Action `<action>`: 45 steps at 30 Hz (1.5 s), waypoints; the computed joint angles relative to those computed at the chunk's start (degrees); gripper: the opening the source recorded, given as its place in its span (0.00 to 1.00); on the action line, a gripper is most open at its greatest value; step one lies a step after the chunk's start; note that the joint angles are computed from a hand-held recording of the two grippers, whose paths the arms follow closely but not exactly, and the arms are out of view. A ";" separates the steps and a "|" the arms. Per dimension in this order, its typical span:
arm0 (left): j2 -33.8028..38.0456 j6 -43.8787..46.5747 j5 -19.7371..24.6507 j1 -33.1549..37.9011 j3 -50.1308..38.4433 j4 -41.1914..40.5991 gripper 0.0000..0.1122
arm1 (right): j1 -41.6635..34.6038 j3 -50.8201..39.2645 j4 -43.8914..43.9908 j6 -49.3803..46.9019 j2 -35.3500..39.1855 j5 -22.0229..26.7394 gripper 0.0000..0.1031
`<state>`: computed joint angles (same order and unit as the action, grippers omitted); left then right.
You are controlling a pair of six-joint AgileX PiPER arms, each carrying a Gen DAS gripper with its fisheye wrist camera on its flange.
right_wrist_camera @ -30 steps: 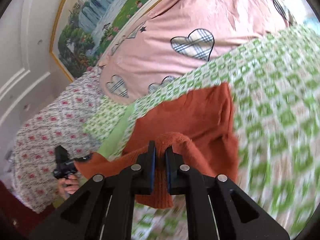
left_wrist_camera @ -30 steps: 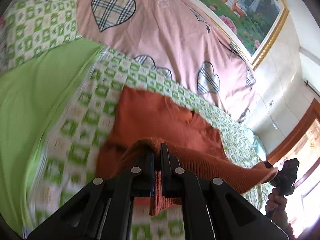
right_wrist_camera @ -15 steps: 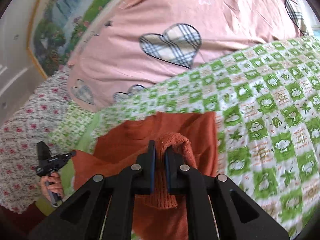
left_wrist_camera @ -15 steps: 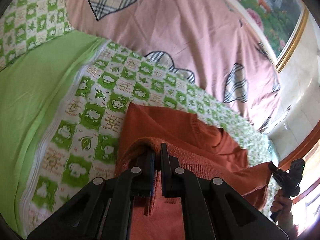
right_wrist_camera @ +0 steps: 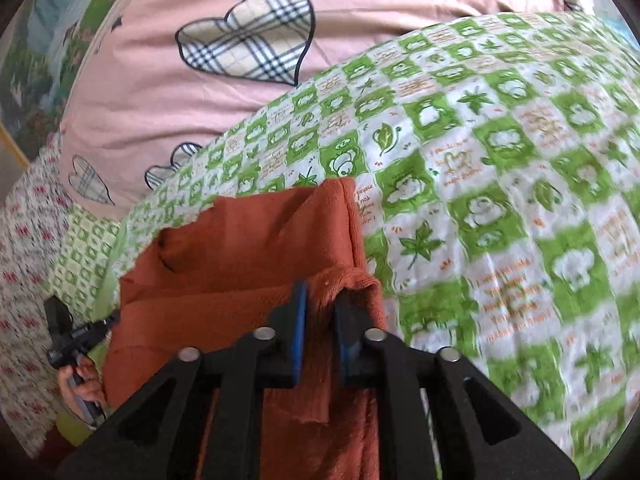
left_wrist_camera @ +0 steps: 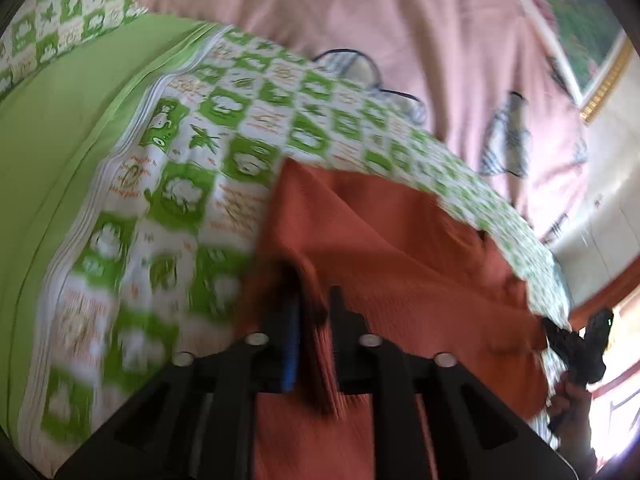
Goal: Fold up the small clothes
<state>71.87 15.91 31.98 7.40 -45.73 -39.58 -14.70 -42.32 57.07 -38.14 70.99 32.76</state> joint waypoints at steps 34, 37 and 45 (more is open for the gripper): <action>5.07 -32.62 -3.19 -16.40 -6.97 29.29 0.44 | 16.47 -3.12 -25.98 26.62 -1.97 -6.84 0.33; -2.55 -39.00 -4.98 -20.52 1.98 30.36 0.44 | 18.12 0.79 -25.55 27.98 -6.09 -6.44 0.33; -19.48 -66.61 -1.98 -34.39 14.24 44.33 0.44 | 22.04 12.38 -30.01 36.75 -18.47 -4.95 0.33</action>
<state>52.39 -50.69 30.00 -26.99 -31.48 4.76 7.33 -29.95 27.06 -1.38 52.52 27.81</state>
